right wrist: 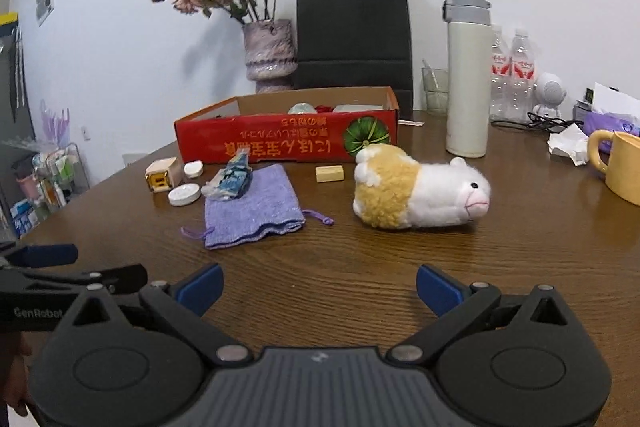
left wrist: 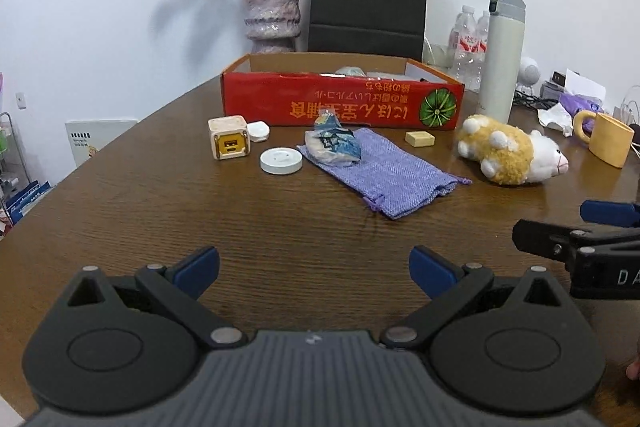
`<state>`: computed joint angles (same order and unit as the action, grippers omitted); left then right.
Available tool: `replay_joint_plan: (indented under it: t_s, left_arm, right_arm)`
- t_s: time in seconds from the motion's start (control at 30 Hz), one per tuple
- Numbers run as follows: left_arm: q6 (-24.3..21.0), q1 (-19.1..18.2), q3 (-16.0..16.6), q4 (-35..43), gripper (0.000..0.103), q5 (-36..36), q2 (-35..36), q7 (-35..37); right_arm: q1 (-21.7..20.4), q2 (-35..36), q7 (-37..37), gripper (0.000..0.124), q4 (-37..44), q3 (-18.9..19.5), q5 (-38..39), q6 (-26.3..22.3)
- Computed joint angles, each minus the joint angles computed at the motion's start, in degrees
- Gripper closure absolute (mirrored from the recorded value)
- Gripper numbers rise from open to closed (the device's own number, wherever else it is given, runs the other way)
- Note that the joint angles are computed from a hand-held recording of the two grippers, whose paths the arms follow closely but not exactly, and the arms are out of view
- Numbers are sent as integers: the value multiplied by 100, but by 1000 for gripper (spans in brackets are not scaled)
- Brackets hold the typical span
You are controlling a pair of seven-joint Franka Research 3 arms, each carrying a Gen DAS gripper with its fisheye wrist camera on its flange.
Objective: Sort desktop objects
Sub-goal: 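Grasp the beige cube with the left tool while the right tool grasps the white round disc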
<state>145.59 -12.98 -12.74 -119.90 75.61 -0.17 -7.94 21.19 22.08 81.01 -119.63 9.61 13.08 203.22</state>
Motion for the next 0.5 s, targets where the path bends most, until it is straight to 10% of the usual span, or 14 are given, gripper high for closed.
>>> replay_joint_plan:
  t_s: [0.17, 0.33, 0.5]
  left_arm:
    - [383, 126, 109, 59, 0, -1185, -16, 1225]
    - [239, 339, 203, 307, 0, -720, -41, 1003]
    - [186, 531, 354, 526, 0, -772, 117, 1059]
  right_arm:
    - [37, -95, -111, 21, -28, -12, -94, -172]
    - [-47, 34, -480, 30, 510, 101, -516, -617]
    - [-1457, 786, -435, 41, 1598, 1727, -1370, -1171]
